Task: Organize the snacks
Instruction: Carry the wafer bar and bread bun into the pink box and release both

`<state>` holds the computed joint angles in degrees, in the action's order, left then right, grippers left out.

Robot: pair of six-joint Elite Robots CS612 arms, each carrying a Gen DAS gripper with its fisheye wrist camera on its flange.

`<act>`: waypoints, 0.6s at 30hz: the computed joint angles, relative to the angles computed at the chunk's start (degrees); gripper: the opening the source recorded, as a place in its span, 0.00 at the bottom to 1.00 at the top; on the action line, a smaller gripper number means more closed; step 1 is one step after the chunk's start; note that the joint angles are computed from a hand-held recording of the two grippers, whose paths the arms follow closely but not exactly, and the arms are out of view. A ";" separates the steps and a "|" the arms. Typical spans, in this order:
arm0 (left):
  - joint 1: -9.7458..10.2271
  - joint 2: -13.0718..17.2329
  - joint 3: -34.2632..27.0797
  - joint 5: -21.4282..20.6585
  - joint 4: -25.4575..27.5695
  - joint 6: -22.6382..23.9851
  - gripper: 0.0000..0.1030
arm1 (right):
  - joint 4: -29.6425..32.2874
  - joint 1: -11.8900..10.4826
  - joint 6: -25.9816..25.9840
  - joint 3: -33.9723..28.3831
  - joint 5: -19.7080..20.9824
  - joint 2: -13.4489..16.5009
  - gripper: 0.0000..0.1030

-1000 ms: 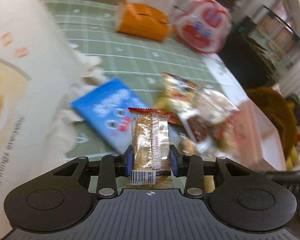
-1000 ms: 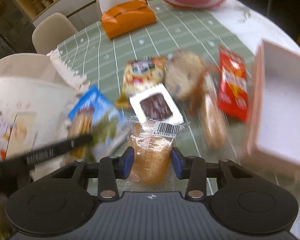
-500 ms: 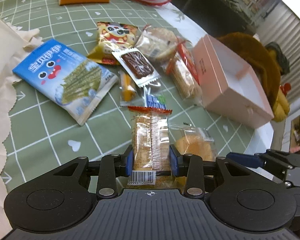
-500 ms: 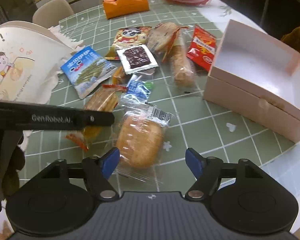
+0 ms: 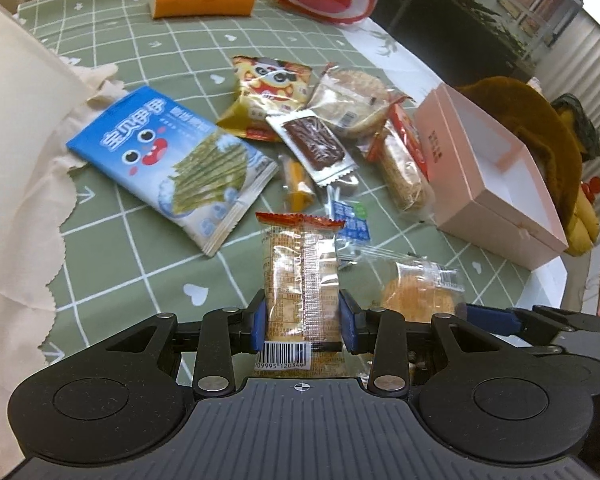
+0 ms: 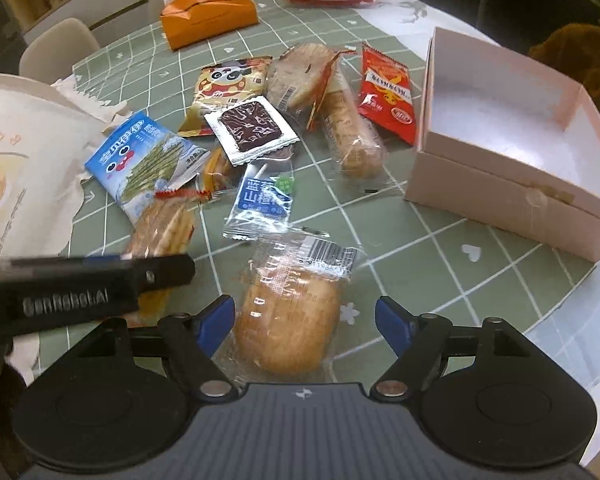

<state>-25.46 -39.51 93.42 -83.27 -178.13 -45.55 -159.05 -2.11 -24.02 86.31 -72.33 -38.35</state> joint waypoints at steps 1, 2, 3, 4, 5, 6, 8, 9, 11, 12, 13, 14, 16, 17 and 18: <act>0.04 -0.02 0.06 0.01 0.04 -0.10 0.40 | 0.16 0.29 -0.13 -0.09 -0.57 0.06 0.76; 0.09 -0.03 0.11 0.01 0.08 -0.19 0.40 | 0.05 0.59 -0.25 -0.13 -1.14 0.13 0.76; 0.11 -0.06 0.19 0.06 0.07 -0.25 0.40 | -0.28 0.76 -0.39 -0.03 -1.43 0.15 0.76; 0.13 -0.08 0.26 0.12 0.07 -0.28 0.40 | -0.59 0.94 -0.64 0.03 -1.65 0.18 0.75; 0.11 -0.10 0.34 0.26 0.09 -0.42 0.40 | -0.84 1.04 -0.85 0.10 -1.72 0.19 0.75; 0.11 -0.14 0.38 0.37 0.15 -0.51 0.40 | -0.91 1.08 -1.00 0.12 -1.60 0.17 0.72; 0.07 -0.16 0.30 0.51 0.40 -0.61 0.40 | -0.35 0.95 -1.70 0.08 -0.79 0.02 0.61; 0.05 -0.15 0.18 0.36 0.47 -0.54 0.40 | -0.27 0.87 -1.94 0.10 -0.72 -0.10 0.55; -0.14 -0.16 -0.20 -0.10 0.41 0.23 0.40 | -0.21 0.25 -2.47 0.25 -0.02 -0.42 0.49; -0.33 -0.13 -0.55 -0.35 0.31 1.06 0.40 | -0.35 -0.18 -2.49 0.37 0.35 -0.60 0.46; -0.48 -0.11 -0.90 -0.76 0.26 2.02 0.40 | -0.57 -0.67 -2.41 0.54 0.60 -0.79 0.45; -0.65 -0.06 -1.30 -1.23 0.18 2.99 0.40 | -0.94 -1.31 -2.09 0.84 0.77 -1.06 0.45; -1.14 0.10 -2.53 -2.33 0.33 5.43 0.40 | -1.52 -2.59 -1.14 1.36 0.83 -1.59 0.44; -1.36 0.16 -3.14 -2.79 0.41 6.55 0.40 | -2.00 -3.36 -0.55 1.69 0.94 -1.93 0.44; -1.59 0.24 -3.87 -3.34 0.52 7.69 0.40 | -2.51 -4.03 0.06 1.94 1.01 -2.25 0.44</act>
